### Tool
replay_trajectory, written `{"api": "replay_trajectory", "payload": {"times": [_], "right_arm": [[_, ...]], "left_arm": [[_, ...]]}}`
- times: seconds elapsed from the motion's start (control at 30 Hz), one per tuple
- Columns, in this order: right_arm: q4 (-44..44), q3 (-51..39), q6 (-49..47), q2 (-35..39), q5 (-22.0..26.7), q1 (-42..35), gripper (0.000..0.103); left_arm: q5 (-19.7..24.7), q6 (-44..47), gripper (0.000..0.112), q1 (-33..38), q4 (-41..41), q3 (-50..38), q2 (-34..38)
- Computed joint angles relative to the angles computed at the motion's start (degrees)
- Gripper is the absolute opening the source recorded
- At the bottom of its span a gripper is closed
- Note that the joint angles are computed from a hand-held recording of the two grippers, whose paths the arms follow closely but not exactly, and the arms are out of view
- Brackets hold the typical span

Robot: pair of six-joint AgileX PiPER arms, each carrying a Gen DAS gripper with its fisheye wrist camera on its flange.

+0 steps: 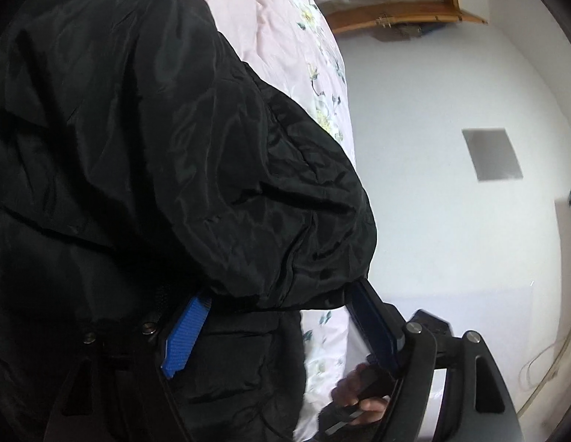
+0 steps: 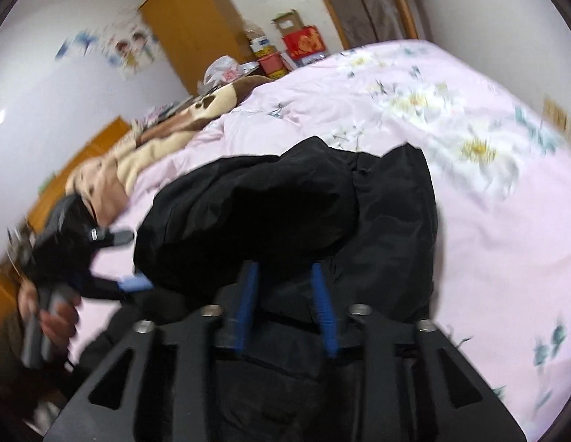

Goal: Fold large clothes

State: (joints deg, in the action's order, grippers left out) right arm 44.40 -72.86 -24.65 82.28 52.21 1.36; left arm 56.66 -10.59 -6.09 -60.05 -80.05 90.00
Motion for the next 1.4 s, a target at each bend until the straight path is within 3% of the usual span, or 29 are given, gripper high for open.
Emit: {"api": "replay_trajectory", "payload": {"times": [0.03, 0.17, 0.3, 0.47, 0.57, 0.63, 0.7, 0.8, 0.87, 0.97, 1.13, 1.2, 1.33, 1.4], "right_arm": [[-0.5, -0.2, 0.5, 0.4, 0.1, 0.1, 0.045], [-0.8, -0.5, 0.3, 1.2, 1.3, 2.1, 0.045], [-0.6, -2.0, -1.5, 2.9, 1.4, 3.0, 0.045], [6.8, -5.2, -7.6, 7.0, 4.3, 3.6, 0.045], [4.9, -10.3, -6.6, 12.1, 6.2, 6.0, 0.045], [-5.3, -16.3, 1.8, 16.1, 5.1, 9.3, 0.045], [-16.8, -19.3, 7.1, 18.7, 0.4, 11.9, 0.045], [-33.9, -17.1, 18.8, 16.5, -9.3, 15.4, 0.045], [-42.1, -15.6, 26.0, 15.2, -12.6, 16.3, 0.045], [-43.3, -14.9, 28.6, 14.2, -10.5, 15.9, 0.045], [-59.0, -13.8, 42.0, 8.9, -5.6, 17.7, 0.045], [-56.3, -13.9, 40.9, 6.3, -6.4, 17.2, 0.045], [-40.3, -18.1, 28.2, 6.8, -5.9, 17.2, 0.045], [-40.5, -19.3, 25.5, 8.5, -6.1, 20.7, 0.045]], "left_arm": [[-1.6, -1.3, 0.077, -0.3, -0.1, 1.5, -1.1], [-3.9, -8.0, 0.030, -1.9, 6.8, -0.1, -0.7], [-4.5, -10.1, 0.020, -2.3, 12.3, -3.1, -2.0], [-3.0, -11.6, 0.017, -2.0, 15.8, -4.8, -5.1], [-2.4, -10.9, 0.016, -1.9, 16.8, -4.6, -7.2], [-2.7, -11.3, 0.015, -2.2, 19.7, -4.5, -9.0], [-1.4, -11.8, 0.015, -2.6, 22.6, -3.2, -11.3], [0.3, -11.6, 0.015, -3.3, 22.8, -0.9, -12.7], [0.3, -12.6, 0.015, -4.8, 25.2, 0.5, -12.9], [-1.7, -12.5, 0.015, -7.1, 27.0, 3.4, -12.0], [-4.2, -16.8, 0.016, -12.4, 35.3, 5.6, -8.7], [-4.7, -17.0, 0.017, -12.8, 35.7, 6.6, -8.4], [-4.2, -18.7, 0.019, -14.1, 40.0, 5.9, -8.2], [-5.1, -20.6, 0.019, -15.8, 40.8, 5.5, -7.8]]}}
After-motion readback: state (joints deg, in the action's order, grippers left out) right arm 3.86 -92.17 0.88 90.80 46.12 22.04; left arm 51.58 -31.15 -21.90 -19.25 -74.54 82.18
